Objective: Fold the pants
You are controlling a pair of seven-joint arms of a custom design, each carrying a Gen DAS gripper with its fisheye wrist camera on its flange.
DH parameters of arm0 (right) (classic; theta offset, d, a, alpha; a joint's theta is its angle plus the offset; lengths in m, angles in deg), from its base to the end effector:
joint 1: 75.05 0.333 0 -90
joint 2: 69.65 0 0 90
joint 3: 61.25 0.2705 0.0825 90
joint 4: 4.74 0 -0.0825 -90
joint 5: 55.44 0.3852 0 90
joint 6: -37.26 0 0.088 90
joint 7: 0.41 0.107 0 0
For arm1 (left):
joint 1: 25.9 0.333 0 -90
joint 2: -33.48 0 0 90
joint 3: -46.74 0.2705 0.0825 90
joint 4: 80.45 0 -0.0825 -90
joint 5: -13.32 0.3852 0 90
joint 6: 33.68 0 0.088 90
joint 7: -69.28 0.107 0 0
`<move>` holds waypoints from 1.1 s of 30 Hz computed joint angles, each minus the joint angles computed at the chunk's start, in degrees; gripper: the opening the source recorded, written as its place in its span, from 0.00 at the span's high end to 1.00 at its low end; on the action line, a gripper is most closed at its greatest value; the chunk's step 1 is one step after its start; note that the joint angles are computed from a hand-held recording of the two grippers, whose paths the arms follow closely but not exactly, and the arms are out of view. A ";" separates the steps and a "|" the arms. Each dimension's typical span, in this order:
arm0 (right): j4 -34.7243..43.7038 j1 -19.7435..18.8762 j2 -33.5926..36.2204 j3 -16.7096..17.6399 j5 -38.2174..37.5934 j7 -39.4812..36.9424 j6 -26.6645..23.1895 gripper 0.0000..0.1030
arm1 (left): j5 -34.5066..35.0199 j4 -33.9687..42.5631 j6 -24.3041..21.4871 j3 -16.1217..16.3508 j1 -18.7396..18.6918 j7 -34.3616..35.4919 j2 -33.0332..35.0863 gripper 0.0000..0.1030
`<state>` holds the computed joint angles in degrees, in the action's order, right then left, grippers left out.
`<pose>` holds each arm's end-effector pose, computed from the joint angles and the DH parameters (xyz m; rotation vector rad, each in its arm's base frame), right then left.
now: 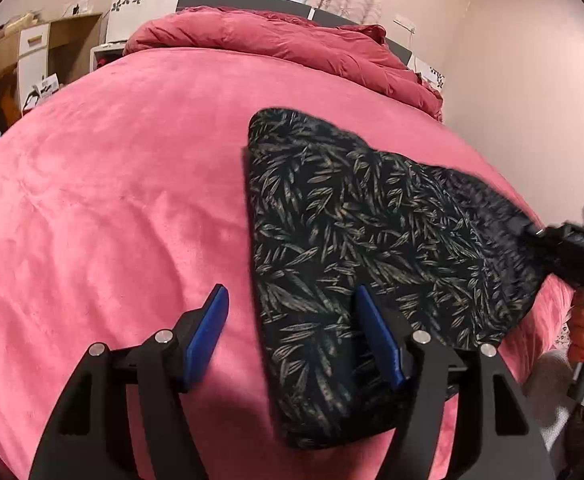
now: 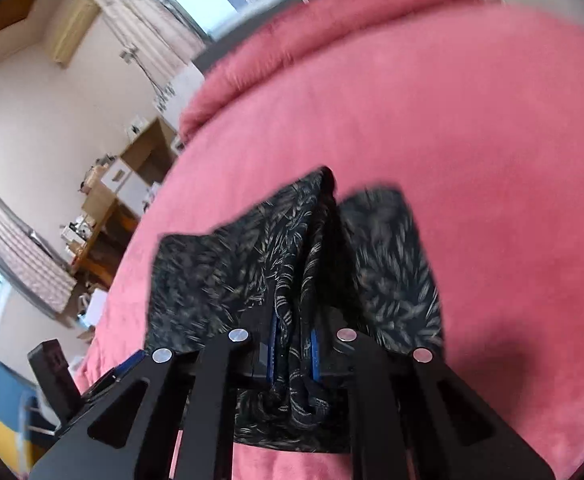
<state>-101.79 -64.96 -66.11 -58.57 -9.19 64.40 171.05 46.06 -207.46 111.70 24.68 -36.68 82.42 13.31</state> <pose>0.6081 0.1492 0.5719 -1.7718 1.3626 0.0374 0.4228 -0.2990 0.5372 -2.0707 1.4116 -0.9228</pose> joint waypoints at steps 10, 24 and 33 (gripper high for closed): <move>-2.10 -0.32 0.09 -0.72 -10.89 11.63 1.88 0.70 | -0.39 6.82 -5.32 1.81 -2.37 3.79 5.59 0.33; 26.79 3.30 21.46 -0.17 -29.94 13.41 -3.72 0.70 | -0.24 43.24 -16.91 8.32 -5.82 23.69 34.88 0.44; 13.54 -2.27 14.91 4.77 -18.54 5.49 7.10 0.41 | 1.86 32.68 -6.94 12.46 -7.97 17.08 28.97 0.31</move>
